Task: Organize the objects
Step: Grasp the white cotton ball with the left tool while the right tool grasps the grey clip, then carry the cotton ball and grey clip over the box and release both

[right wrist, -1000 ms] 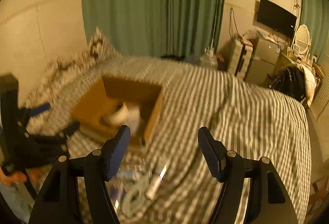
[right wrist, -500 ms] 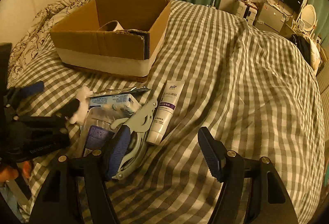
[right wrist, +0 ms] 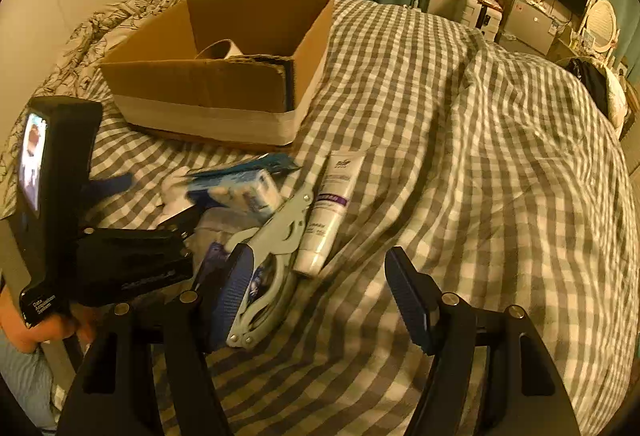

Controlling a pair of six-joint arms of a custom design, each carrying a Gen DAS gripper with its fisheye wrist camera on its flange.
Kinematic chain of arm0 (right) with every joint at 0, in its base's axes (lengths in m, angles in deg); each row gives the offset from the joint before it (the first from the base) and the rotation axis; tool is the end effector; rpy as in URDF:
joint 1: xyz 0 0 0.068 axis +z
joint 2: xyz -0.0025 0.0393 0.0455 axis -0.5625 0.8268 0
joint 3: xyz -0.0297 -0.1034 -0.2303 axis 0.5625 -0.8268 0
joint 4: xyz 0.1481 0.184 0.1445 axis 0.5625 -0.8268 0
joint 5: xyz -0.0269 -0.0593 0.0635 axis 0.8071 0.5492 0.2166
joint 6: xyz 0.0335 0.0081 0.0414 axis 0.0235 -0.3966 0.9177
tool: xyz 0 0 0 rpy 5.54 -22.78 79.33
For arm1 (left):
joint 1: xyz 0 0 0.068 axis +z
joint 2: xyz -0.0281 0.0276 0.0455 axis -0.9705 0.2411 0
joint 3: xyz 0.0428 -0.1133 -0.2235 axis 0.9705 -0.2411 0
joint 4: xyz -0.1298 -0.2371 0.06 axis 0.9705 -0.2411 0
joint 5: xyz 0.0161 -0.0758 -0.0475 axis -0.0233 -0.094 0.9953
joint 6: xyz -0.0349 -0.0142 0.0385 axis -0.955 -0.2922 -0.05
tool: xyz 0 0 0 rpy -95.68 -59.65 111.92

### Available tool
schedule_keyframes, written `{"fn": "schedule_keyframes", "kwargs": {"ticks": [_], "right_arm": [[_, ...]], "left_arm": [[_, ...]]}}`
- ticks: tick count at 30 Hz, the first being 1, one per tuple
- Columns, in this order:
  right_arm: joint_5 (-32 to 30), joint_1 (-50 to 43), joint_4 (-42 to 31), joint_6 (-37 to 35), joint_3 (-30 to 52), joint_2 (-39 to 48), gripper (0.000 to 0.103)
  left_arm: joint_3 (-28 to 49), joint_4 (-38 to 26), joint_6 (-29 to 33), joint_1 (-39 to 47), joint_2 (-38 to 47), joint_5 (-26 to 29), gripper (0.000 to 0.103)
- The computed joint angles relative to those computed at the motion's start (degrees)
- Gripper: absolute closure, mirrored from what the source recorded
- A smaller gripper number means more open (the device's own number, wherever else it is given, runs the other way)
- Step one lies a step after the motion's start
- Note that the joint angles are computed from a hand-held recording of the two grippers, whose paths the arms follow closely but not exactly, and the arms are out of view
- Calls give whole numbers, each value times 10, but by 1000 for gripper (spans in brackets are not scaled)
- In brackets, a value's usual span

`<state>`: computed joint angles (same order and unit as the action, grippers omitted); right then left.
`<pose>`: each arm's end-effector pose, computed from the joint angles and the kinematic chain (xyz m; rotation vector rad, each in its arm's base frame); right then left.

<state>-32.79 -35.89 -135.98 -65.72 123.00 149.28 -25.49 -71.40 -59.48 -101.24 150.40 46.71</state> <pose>0.2950 -0.0006 0.2894 -0.5259 2.5245 0.1430 0.2863 -0.1264 0.2202 -0.0542 2.6073 -0.0229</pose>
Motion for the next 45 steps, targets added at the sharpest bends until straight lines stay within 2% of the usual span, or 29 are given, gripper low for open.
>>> {"fn": "schedule_keyframes", "kwargs": {"ticks": [8, 12, 14, 17, 22, 26, 28, 29, 31, 33, 39, 45], "right_arm": [[-18, 34, -20, 16, -9, 17, 35], [-24, 35, -20, 24, -11, 22, 36], [6, 35, -13, 26, -15, 19, 47], [1, 22, -27, 25, -13, 29, 49], [77, 71, 1, 28, -50, -6, 49], [136, 123, 15, 38, -76, 24, 51], [154, 133, 27, 37, -89, 16, 62], [147, 131, 26, 37, -89, 7, 65], [138, 126, 24, 37, -84, -4, 83], [139, 123, 22, 33, -86, -24, 89], [97, 95, 2, 11, -82, -97, 94], [31, 83, -49, 7, -21, -141, 94]], "left_arm": [[-17, -22, -13, -11, -60, -35, 43], [-14, -39, -11, -16, -95, -70, 43], [-14, -43, -6, -18, -108, -78, 43], [-13, -47, -2, -23, -123, -88, 43], [-12, -52, -3, -34, -136, -103, 43], [-14, -57, -5, -30, -143, -104, 43], [-19, -58, -7, -30, -151, -105, 43], [-22, -59, -8, -30, -153, -105, 43], [-25, -61, -9, -29, -160, -104, 43], [-25, -64, -9, -32, -166, -106, 43], [-13, -79, -15, -52, -187, -125, 43], [17, -98, -16, -76, -209, -155, 43]]}}
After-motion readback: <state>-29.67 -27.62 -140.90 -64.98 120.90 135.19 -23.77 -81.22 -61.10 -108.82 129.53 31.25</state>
